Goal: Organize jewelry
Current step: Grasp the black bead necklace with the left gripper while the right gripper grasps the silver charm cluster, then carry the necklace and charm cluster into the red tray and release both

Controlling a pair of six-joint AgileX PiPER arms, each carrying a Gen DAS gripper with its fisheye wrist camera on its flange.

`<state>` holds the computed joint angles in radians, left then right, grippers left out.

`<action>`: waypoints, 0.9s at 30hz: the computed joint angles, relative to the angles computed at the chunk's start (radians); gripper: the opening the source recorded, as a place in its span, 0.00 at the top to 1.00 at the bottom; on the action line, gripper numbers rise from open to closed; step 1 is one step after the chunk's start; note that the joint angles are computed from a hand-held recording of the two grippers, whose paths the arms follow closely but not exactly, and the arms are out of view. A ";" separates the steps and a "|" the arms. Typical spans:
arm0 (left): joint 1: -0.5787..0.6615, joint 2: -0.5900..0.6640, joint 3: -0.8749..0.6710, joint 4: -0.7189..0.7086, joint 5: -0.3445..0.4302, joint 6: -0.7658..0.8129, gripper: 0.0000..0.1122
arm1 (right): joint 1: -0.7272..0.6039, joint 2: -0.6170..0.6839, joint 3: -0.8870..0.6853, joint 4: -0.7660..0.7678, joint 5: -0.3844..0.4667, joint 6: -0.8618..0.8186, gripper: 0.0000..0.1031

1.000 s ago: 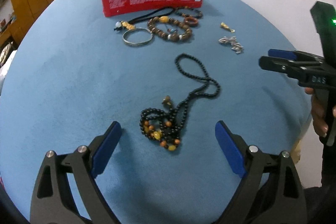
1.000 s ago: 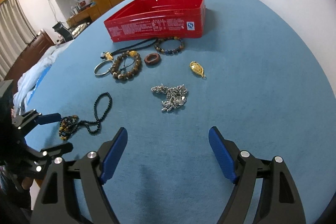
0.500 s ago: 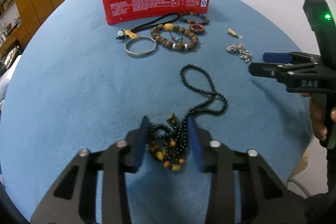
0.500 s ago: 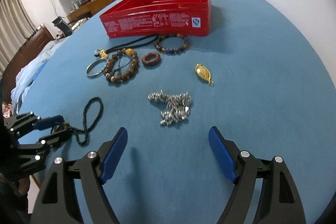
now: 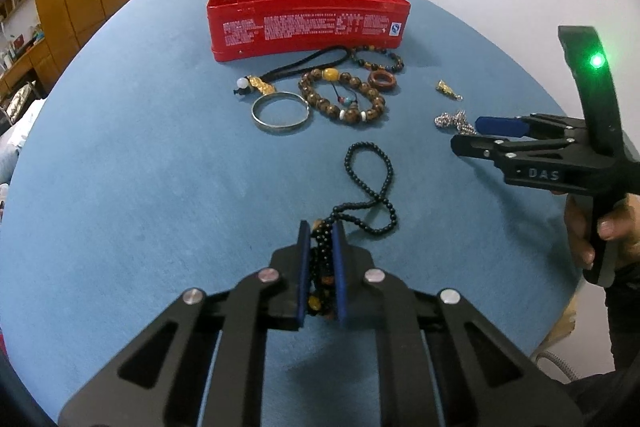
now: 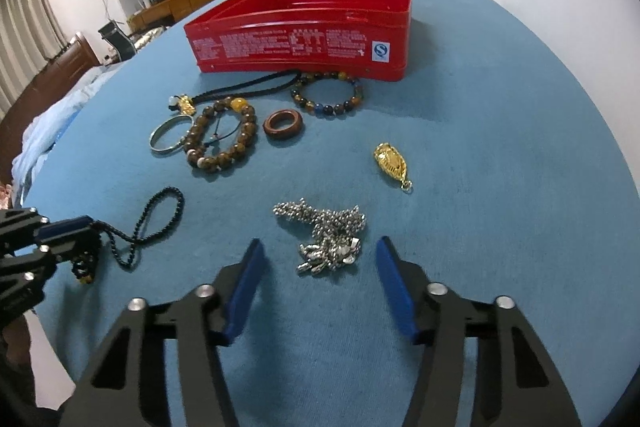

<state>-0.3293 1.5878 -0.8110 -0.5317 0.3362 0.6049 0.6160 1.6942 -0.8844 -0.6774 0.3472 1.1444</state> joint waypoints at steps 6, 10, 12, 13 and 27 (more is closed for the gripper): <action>0.016 -0.032 -0.005 -0.020 0.017 0.018 0.95 | -0.036 0.007 -0.008 0.079 -0.034 -0.097 0.74; 0.022 -0.057 -0.007 -0.021 0.027 0.019 0.95 | -0.039 -0.001 -0.005 0.119 -0.041 -0.141 0.74; 0.025 -0.066 -0.007 -0.027 0.033 0.027 0.95 | -0.035 -0.012 -0.001 0.143 -0.042 -0.164 0.75; 0.026 -0.070 -0.007 -0.027 0.034 0.027 0.95 | -0.030 -0.018 -0.001 0.141 -0.037 -0.161 0.75; 0.028 -0.147 -0.007 0.009 0.053 0.003 0.95 | -0.024 -0.211 0.005 0.259 0.030 -0.287 0.75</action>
